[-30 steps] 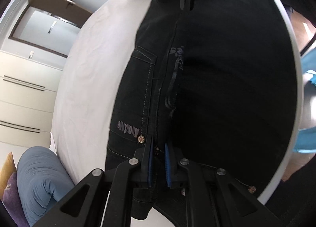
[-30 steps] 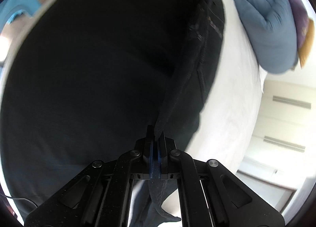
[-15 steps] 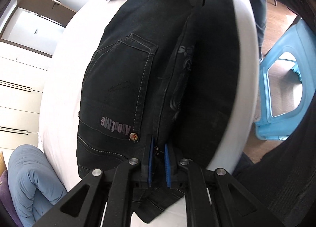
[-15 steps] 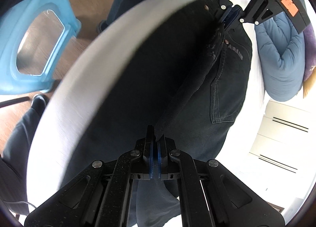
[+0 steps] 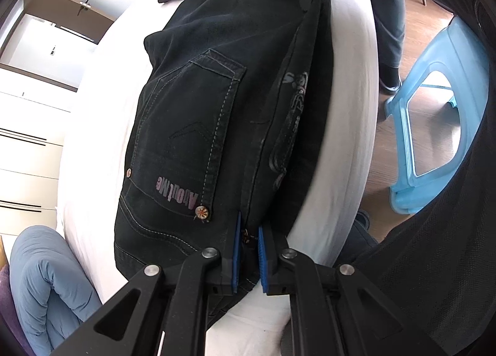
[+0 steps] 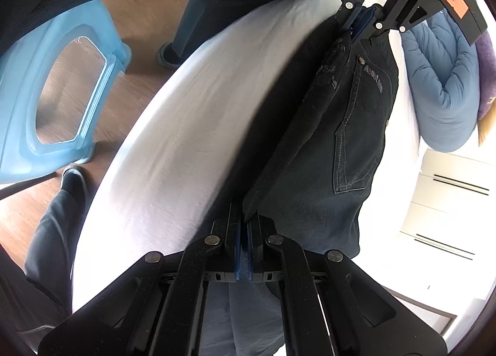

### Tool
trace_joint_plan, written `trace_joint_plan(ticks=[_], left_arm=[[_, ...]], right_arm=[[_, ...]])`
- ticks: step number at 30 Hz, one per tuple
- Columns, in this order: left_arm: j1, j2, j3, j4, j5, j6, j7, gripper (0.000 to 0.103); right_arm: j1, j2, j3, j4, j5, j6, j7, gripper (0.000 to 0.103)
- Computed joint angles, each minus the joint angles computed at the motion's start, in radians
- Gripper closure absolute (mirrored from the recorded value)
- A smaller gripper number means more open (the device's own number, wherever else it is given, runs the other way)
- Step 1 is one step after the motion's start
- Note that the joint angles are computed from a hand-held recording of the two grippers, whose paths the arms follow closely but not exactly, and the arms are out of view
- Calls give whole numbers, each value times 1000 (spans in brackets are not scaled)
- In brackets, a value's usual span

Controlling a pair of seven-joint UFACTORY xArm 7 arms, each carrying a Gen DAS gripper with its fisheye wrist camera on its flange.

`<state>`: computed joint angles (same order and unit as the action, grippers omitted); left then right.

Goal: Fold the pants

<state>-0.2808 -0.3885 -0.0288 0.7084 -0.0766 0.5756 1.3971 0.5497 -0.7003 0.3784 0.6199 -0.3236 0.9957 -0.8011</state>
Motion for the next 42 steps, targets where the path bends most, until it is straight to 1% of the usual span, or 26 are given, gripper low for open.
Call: trace_joint_plan(ticks=[2,3,6,9,13,15,16,18,19,20,21,23,26,28,29,31,32,33,34,35,36,37,38,39,41,42], left_arm=[[2,4,2,-1,-2,-7,-1,93],[3,4,4,1,-3,-7,1,93],[7,0,5,0,-2,-9,1,93],[12,-6,5,-7,3,-12,-4,93],[20,-10,-14,-47,26,-50,-49,92],[17,-21,-16,-75,33,-94,-60,91],[19,-33,-17,-88,39,-112,-73,86],[40,-48,-33,-80,63,-87,-132,53],[50,-54,-35,-59,69,-39,-166,22],[43,-63,-22,-45,56,-5,-174,14],[36,-77,-5,-25,33,37,-182,14],[47,-87,-4,15,23,89,-227,14],[38,-84,-9,76,-26,98,-308,14],[22,-48,-14,134,-80,103,-385,14],[10,-20,-20,168,-115,103,-429,14],[-13,42,-36,229,-166,106,-506,14],[-22,80,-50,253,-187,94,-549,14],[-26,118,-69,270,-191,73,-600,15],[-28,165,-82,298,-189,82,-652,20],[-30,200,-92,318,-183,99,-692,26],[-30,250,-106,346,-162,127,-746,28],[-29,285,-123,351,-111,136,-802,29],[-31,297,-135,334,-59,120,-846,27],[-34,301,-138,310,-41,87,-873,26],[-35,301,-127,321,-70,103,-898,26],[-35,293,-126,328,-66,116,-912,28]], right_arm=[[-3,8,13,4,-3,0,15,102],[0,18,42,17,0,14,42,102],[11,35,75,34,-8,30,92,102],[20,53,85,42,-16,29,139,102],[27,75,94,57,-33,42,177,101],[21,82,105,31,-60,5,229,101],[22,74,105,14,-69,-17,256,101],[23,50,110,-10,-79,-43,316,100],[21,34,115,-21,-83,-51,353,100],[17,20,125,-33,-92,-61,390,99],[12,8,140,-44,-105,-70,431,98],[3,-7,167,-57,-126,-78,506,98],[-23,2,210,-42,-141,-55,646,95],[-38,7,231,-32,-162,-42,732,87],[-43,8,236,-29,-173,-36,769,80],[-52,-2,244,-24,-200,-30,841,54],[-51,-19,238,-36,-218,-43,867,28],[-32,-29,211,-45,-203,-51,865,2],[-3,-41,179,-50,-173,-58,854,0],[-1,-51,183,-53,-170,-53,864,0],[-1,-60,190,-57,-169,-40,876,0],[12,-73,188,-58,-152,-24,881,0],[29,-96,180,-64,-128,-11,891,0],[38,-129,175,-70,-101,8,917,0],[40,-196,149,-72,-28,58,988,0],[30,-234,120,-71,16,86,1028,0]])
